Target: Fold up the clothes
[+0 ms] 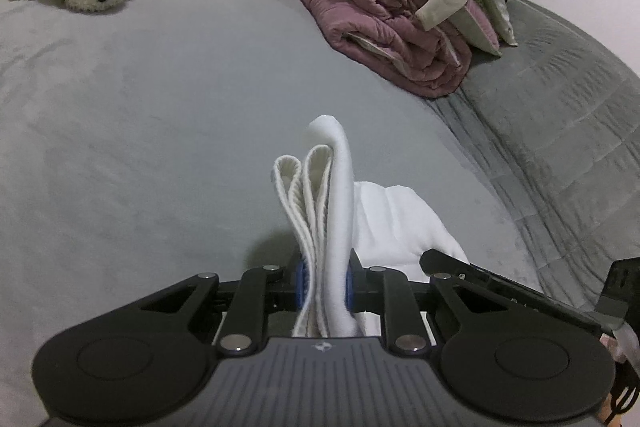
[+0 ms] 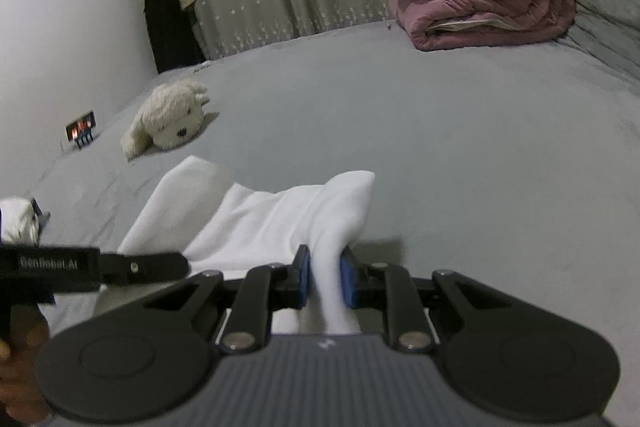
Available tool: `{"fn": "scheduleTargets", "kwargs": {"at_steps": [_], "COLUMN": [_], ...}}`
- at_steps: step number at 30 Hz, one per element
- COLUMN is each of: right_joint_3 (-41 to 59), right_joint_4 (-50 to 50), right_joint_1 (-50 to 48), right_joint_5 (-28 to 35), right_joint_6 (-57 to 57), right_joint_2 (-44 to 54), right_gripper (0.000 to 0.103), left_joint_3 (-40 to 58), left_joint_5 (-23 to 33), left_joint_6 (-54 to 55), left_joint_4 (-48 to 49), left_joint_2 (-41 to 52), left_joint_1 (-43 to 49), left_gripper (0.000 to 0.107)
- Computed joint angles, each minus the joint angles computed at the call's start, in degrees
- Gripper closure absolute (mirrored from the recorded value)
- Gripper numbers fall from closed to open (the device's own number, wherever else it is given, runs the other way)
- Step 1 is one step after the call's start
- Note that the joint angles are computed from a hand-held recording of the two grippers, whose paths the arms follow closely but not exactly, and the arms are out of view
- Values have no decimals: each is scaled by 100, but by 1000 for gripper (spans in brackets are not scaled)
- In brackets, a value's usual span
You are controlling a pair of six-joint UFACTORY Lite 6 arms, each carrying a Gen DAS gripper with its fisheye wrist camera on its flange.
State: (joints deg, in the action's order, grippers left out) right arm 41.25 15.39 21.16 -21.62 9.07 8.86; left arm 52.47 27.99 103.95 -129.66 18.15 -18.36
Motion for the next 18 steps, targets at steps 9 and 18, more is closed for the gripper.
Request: {"fn": "scheduleTargets", "kwargs": {"at_steps": [9,18], "right_joint_3": [-489,-989], "right_joint_4": [-201,-76], "right_joint_1": [-192,-422], "right_joint_5": [75,154], "right_joint_6": [279,92], "right_joint_2": [-716,-1442], "right_gripper": [88,88], "left_joint_3": [-113,-212], "left_joint_5": [-238,-371], "left_joint_6": [457,1610], "left_joint_4": [-635,-2559], "left_joint_2": [-359,-431], "left_joint_1": [-455,-1226], "left_gripper": [89,89]}}
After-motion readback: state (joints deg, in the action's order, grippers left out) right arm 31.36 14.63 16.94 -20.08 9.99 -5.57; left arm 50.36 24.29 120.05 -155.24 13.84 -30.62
